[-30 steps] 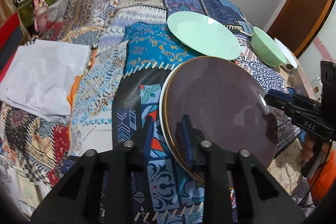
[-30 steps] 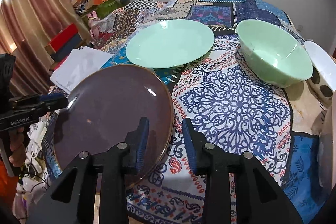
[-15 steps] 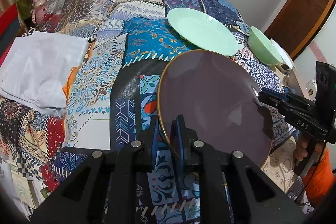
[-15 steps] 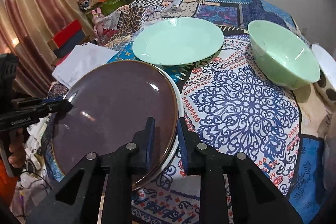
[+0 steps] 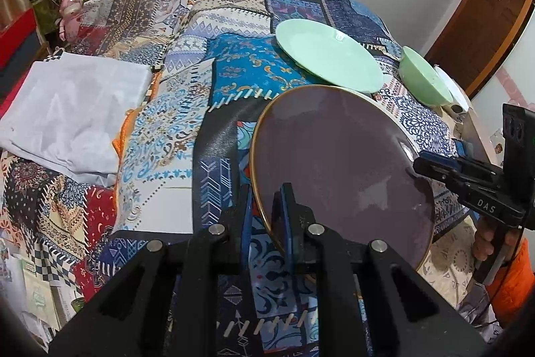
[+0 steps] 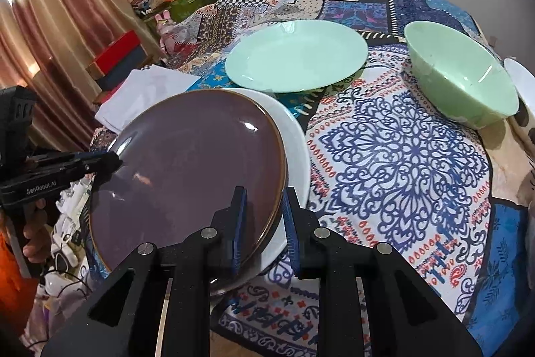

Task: Organize plates and bowls
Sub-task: 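Lift the dark brown plate off the white plate with both grippers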

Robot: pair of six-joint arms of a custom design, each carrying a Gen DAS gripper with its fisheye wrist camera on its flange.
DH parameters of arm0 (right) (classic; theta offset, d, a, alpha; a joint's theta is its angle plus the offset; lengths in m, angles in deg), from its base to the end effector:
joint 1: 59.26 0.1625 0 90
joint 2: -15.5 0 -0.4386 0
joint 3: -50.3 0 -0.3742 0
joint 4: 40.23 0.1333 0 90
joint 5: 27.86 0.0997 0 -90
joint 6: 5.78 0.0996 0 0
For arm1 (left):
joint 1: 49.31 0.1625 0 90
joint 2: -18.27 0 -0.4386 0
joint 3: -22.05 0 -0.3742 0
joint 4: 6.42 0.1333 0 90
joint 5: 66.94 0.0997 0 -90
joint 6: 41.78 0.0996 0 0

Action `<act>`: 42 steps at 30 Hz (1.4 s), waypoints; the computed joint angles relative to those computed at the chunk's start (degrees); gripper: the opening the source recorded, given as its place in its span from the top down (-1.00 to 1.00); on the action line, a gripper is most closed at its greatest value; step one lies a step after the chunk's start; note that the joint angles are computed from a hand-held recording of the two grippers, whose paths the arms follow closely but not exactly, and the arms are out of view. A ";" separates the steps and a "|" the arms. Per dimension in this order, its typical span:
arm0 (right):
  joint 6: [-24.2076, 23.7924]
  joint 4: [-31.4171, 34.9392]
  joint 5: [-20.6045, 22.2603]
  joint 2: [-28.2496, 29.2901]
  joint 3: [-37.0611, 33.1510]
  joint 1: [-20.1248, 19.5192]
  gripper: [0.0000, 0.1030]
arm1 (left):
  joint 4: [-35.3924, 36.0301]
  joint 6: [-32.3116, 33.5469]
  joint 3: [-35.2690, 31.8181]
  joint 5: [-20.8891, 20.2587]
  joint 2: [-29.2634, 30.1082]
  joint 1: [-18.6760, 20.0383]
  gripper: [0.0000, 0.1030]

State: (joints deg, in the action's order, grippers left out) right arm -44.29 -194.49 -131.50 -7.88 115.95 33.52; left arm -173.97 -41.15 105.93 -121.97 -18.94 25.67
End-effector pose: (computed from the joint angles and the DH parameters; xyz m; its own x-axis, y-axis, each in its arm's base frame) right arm 0.1489 -0.8019 0.0324 -0.7349 -0.5445 0.4043 -0.6422 0.7503 -0.1569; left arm -0.0062 -0.7578 0.1367 -0.8652 -0.0626 -0.4975 0.2319 0.8297 -0.5078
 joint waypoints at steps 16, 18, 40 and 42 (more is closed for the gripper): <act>2.72 6.76 0.11 3.53 -6.15 0.39 0.57 | -0.91 3.56 -2.81 2.18 1.05 0.48 0.70; 1.82 5.09 -0.37 3.30 -5.20 0.50 0.58 | -1.60 4.61 -2.85 2.93 1.36 0.30 0.69; 1.28 -1.60 -0.12 -0.70 1.48 -0.10 0.59 | -3.36 1.20 1.67 2.44 0.61 -1.94 0.70; 1.28 -2.35 -0.05 -1.26 2.29 -0.14 0.59 | -2.75 0.44 1.55 2.19 0.70 -2.15 0.70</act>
